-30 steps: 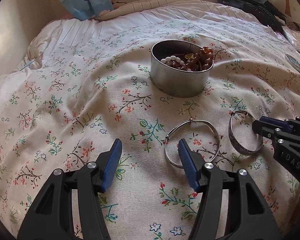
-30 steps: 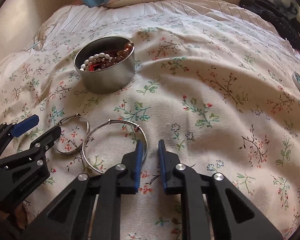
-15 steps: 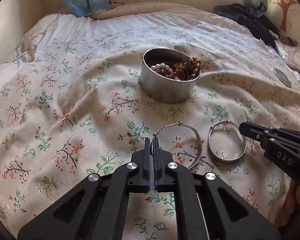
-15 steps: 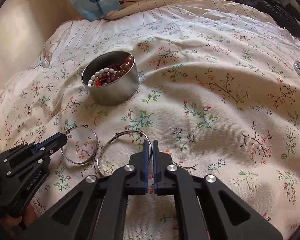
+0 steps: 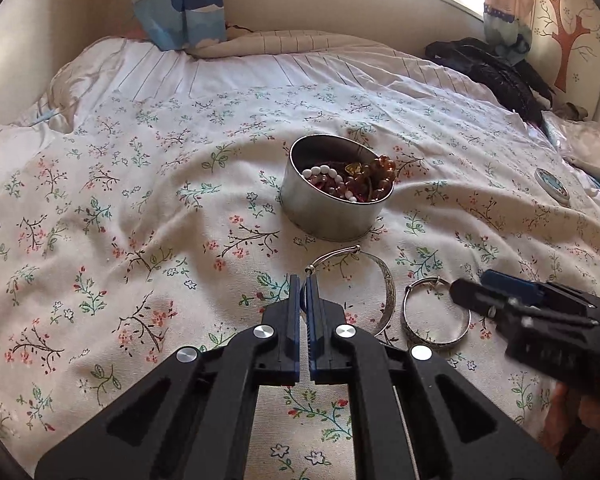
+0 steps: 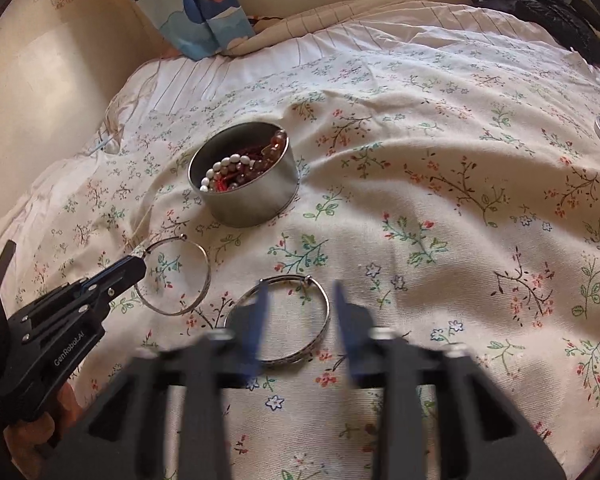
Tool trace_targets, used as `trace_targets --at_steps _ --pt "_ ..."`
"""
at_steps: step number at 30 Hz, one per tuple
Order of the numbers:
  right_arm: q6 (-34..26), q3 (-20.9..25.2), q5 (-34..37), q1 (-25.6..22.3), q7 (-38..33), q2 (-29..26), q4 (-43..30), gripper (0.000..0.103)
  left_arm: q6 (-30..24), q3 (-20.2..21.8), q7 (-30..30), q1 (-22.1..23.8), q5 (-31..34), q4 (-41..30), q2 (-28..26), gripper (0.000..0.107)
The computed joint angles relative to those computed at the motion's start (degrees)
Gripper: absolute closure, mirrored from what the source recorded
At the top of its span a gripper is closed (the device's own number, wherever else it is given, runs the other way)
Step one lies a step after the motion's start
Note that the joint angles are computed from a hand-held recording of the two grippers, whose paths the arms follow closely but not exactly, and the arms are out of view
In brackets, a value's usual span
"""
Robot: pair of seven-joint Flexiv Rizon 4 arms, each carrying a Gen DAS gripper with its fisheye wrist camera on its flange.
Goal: Organize jewelry
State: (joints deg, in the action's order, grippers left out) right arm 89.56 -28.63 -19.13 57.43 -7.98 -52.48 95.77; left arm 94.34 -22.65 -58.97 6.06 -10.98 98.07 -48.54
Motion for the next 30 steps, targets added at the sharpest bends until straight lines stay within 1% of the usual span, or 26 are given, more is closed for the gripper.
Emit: trace_targets --at_steps 1,3,4,5,6,7,8,9,11,12,15,19,23,25,27,30 --pt "-1.78 -0.35 -1.26 0.42 -1.01 -0.18 -0.86 0.026 -0.10 0.16 -0.11 -0.09 -0.09 -0.10 -0.01 0.104" --pt "-4.26 2.88 -3.95 -1.86 -3.86 -0.39 -3.36 0.026 -0.41 0.35 -0.30 -0.19 -0.32 -0.34 -0.11 0.104" --pt "-7.00 5.53 -5.18 -3.72 -5.36 -0.56 -5.17 0.026 -0.67 0.43 -0.35 -0.24 -0.42 -0.44 -0.12 0.104" --pt "-10.53 8.30 -6.28 -5.63 -6.83 -0.78 -7.02 0.029 -0.89 0.58 -0.37 -0.36 -0.50 -0.48 -0.12 0.104" --pt "-13.51 11.71 -6.74 -8.05 -8.67 -1.15 -8.93 0.036 -1.10 0.62 -0.27 -0.39 -0.53 -0.50 -0.13 0.104" --pt "-13.58 14.11 -6.09 -9.84 -9.88 -1.51 -9.72 0.035 -1.22 0.41 -0.07 -0.23 -0.52 -0.46 -0.16 0.104" --pt "-12.34 14.64 -6.93 -10.50 -8.60 -1.35 -9.18 0.035 -1.17 0.05 0.15 0.00 -0.49 -0.34 -0.16 0.104" --pt "-11.25 14.03 -7.49 -10.24 -7.18 -0.91 -8.16 0.035 -1.02 -0.46 0.41 0.36 -0.42 -0.15 -0.18 0.104" --pt "-9.53 11.88 -8.84 -8.90 -4.38 0.01 -5.92 0.035 -0.46 -1.33 0.70 0.94 -0.34 0.15 -0.25 0.104" --pt "-8.07 9.77 -9.58 -7.52 -2.45 0.45 -4.52 0.035 0.01 -2.27 0.88 1.65 -0.20 0.42 -0.33 0.104" --pt "-2.52 -0.37 -10.93 -0.72 4.11 0.81 -0.20 0.035 2.05 -6.59 1.50 4.95 0.89 1.54 -0.92 0.104" --pt "2.31 -10.11 -7.80 6.12 6.65 -0.83 2.56 0.035 6.10 -12.85 1.50 9.66 4.60 2.68 -2.60 0.104" --pt "5.24 -17.65 -3.12 11.42 7.14 -3.48 3.97 0.035 8.44 -17.09 0.17 12.73 9.05 2.37 -4.55 0.104" --pt "6.11 -20.71 -0.85 13.42 6.92 -5.01 4.13 0.035 9.12 -18.48 -0.67 13.63 10.84 1.83 -5.46 0.104" --pt "6.97 -22.75 1.25 14.74 6.39 -6.42 3.91 0.035 9.37 -19.41 -1.57 14.14 12.12 1.13 -6.23 0.104" --pt "7.43 -25.07 4.00 16.02 5.28 -8.33 3.04 0.035 9.33 -19.40 -2.79 13.70 12.99 -0.51 -7.03 0.104"
